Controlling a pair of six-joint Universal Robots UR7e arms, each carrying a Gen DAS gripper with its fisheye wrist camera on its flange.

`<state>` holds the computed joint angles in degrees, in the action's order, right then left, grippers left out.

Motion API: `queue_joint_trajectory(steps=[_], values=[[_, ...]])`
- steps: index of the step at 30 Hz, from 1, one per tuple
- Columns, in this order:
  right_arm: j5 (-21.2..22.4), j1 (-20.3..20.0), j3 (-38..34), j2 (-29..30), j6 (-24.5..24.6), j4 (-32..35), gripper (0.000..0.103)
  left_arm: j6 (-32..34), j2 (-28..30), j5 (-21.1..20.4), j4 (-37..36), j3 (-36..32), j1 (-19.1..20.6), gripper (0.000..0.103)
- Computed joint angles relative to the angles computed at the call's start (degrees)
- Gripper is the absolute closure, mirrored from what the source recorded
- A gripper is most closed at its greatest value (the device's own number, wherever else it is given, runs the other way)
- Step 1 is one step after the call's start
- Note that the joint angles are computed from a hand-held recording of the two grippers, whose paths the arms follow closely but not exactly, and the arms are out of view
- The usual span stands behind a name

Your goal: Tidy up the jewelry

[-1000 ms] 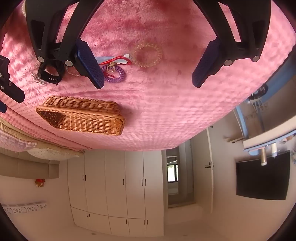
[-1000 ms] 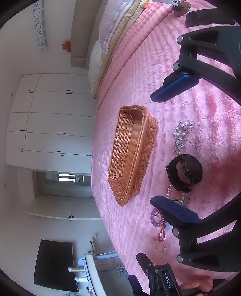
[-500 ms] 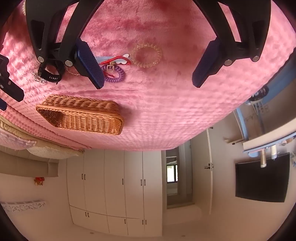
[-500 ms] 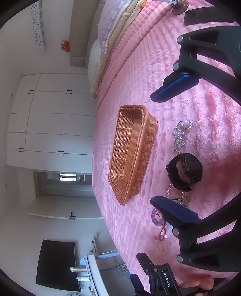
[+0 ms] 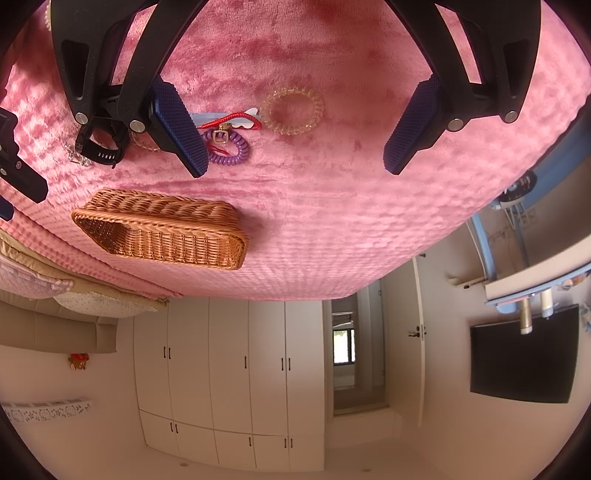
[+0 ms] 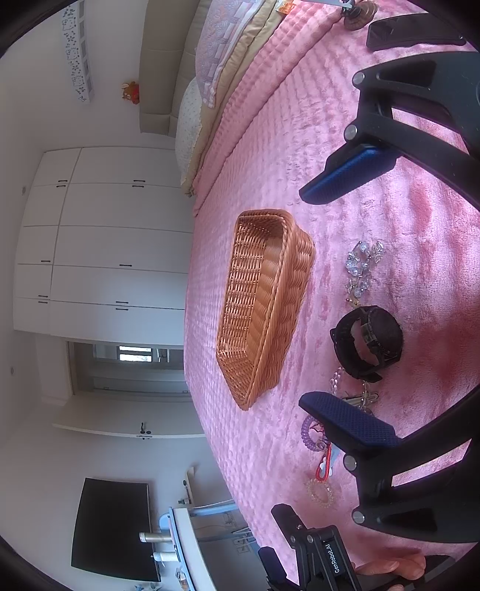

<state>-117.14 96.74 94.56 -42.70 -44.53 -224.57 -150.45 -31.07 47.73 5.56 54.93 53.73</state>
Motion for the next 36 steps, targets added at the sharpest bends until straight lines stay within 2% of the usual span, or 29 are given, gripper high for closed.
queue_joint_trajectory(steps=[36], values=[[0.1, 0.0, 0.3, 0.0, -0.1, -0.2, 0.006, 0.2, 0.1, 0.1, 0.0, -0.2, 0.1, 0.010]])
